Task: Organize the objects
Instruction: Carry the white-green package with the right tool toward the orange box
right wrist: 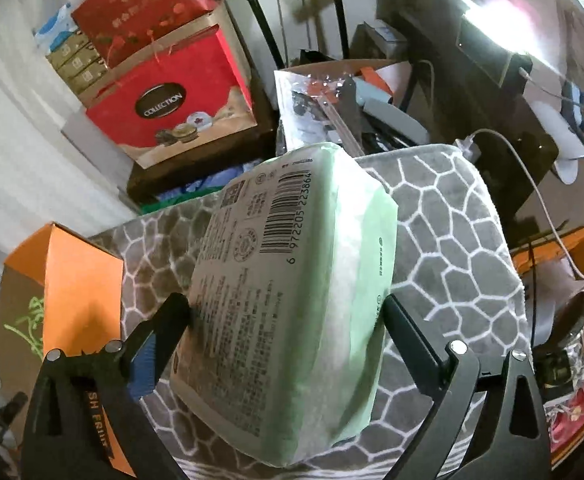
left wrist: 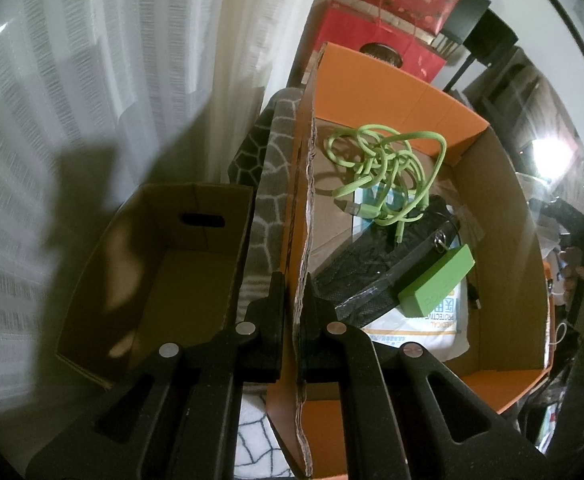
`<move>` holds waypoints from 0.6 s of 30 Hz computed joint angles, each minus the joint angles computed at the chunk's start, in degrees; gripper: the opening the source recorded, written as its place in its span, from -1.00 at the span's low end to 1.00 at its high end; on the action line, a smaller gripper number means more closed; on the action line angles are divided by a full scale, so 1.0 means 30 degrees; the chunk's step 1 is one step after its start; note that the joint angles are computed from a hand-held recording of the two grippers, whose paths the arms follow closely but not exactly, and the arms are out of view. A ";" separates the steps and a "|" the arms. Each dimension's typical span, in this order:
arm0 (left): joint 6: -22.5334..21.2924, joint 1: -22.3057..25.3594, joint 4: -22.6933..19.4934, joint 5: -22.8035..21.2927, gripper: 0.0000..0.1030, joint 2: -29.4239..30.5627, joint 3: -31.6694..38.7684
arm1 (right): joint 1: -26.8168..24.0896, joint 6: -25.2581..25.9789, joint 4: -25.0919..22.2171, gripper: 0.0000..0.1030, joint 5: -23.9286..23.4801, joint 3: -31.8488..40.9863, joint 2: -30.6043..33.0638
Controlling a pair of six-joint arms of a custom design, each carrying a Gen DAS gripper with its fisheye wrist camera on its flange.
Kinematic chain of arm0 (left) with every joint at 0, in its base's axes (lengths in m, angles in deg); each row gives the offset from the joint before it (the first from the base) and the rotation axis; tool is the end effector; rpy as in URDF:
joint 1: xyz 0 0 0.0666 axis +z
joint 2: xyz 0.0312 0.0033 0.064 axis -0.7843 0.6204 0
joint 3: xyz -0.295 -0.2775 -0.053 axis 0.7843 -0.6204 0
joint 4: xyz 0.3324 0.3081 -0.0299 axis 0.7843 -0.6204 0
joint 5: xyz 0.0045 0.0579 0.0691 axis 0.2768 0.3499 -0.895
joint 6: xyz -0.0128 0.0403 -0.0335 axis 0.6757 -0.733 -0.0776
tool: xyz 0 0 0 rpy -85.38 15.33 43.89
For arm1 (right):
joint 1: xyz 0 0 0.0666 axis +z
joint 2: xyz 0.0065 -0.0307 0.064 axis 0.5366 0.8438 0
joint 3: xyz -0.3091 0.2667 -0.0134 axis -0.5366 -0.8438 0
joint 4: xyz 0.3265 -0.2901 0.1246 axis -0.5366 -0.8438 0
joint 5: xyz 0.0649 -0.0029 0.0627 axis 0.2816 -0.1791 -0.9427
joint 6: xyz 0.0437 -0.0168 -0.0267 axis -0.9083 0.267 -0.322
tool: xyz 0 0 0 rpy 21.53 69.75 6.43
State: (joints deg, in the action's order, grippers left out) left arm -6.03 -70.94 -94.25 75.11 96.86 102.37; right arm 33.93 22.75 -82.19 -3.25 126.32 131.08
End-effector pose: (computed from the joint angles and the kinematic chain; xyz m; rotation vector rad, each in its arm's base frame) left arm 0.4885 -0.1682 0.4510 -0.5641 2.6128 -0.2413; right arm 0.7580 0.0303 0.4327 -0.3509 2.6792 0.3987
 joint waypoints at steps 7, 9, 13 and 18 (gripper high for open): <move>0.0033 0.0002 0.0017 -0.0034 -0.90 -0.0040 -0.0050 | -0.0297 -0.0038 -0.2538 1.00 -0.1066 0.2396 0.1547; 0.0015 0.0000 0.0018 -0.0048 -0.90 -0.0047 -0.0064 | -0.0283 0.0267 -0.2588 1.00 -0.1029 0.2437 0.1571; -0.0013 0.0005 0.0067 -0.0012 -0.90 -0.0075 -0.0105 | -0.0058 0.0634 -0.2353 1.00 -0.0257 0.2165 0.1363; 0.0069 -0.0021 0.0091 0.0001 -0.90 -0.0075 -0.0112 | 0.0709 0.2179 -0.1119 1.00 0.1886 0.0717 0.0371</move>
State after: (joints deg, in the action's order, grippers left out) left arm -5.83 -71.01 -93.97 75.11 96.64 102.04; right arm 36.06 29.29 -85.55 2.41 128.47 132.19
